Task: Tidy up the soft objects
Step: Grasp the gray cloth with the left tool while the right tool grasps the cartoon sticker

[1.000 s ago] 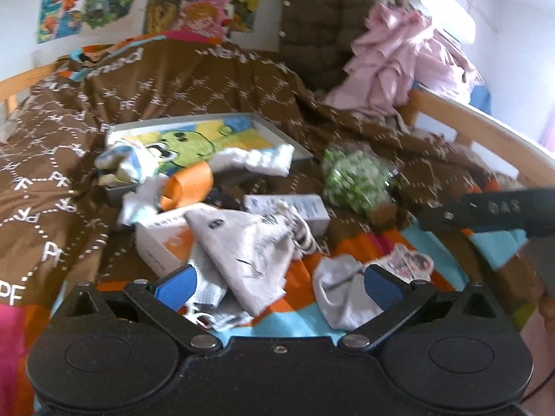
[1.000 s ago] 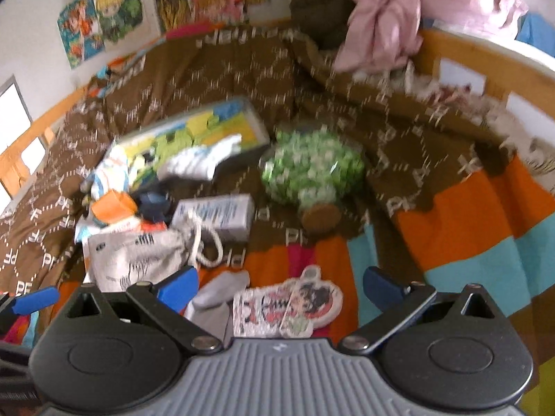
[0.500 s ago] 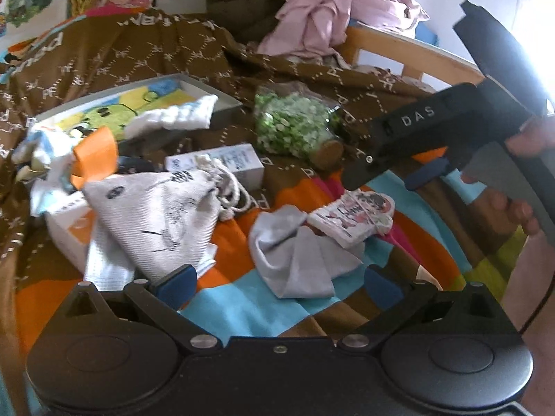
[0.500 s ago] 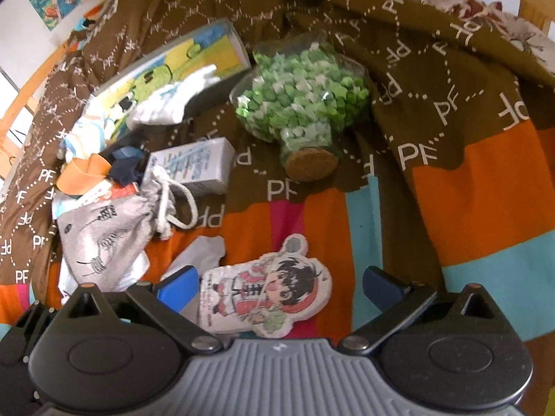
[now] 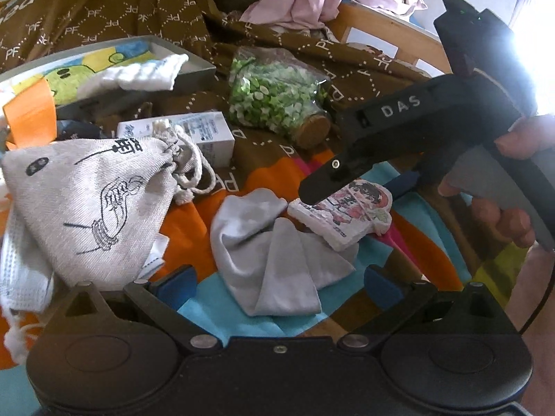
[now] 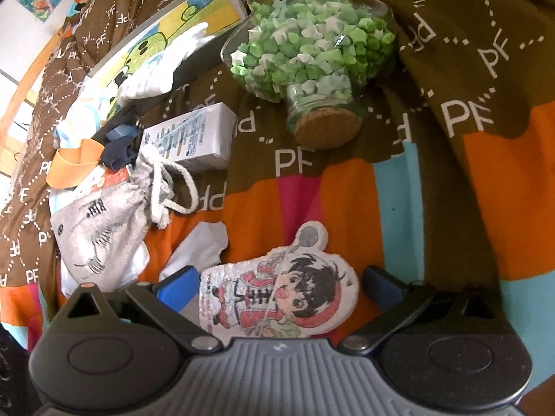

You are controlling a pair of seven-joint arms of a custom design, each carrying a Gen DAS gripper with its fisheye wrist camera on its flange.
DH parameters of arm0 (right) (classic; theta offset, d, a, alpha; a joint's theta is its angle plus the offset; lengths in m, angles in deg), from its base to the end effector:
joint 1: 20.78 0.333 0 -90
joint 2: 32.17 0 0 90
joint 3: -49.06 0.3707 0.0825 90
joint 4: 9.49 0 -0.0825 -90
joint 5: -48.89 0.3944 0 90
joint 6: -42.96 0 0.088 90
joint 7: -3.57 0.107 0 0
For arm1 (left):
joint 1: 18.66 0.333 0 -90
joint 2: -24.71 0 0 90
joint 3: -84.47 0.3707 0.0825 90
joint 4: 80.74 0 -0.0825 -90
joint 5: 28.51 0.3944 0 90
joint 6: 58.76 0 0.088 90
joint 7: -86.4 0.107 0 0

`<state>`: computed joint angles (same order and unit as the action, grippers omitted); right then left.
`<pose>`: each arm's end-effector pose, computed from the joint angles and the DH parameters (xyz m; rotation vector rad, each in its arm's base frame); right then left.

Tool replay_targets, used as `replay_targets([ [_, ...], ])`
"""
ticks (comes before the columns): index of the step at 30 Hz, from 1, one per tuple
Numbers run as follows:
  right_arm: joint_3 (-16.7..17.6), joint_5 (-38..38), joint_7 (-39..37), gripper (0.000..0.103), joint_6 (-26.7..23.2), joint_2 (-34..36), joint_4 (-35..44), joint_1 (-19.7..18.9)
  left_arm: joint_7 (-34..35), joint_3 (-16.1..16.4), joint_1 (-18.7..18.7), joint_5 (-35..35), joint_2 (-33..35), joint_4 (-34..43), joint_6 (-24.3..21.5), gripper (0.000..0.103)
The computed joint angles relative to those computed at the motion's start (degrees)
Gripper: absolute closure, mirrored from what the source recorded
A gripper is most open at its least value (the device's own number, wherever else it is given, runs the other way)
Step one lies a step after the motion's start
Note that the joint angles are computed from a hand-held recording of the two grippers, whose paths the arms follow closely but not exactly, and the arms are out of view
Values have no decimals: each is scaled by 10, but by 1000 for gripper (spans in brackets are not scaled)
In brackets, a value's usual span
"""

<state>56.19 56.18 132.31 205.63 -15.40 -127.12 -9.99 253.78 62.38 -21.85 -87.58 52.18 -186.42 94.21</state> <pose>0.6253 0.1893 0.3954 -1.3585 2.2634 -0.0603 0.6531 -0.2458 0.3495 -1.0191 2.6834 -1.2406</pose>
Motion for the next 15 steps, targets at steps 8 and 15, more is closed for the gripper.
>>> replay_targets([
  [8, 48, 95, -57, 2, 60, -18, -31, -34, 8, -7, 12, -21, 5, 7, -30, 9],
  [15, 66, 138, -77, 13, 111, -32, -56, -45, 15, 1, 9, -32, 4, 7, -49, 22],
])
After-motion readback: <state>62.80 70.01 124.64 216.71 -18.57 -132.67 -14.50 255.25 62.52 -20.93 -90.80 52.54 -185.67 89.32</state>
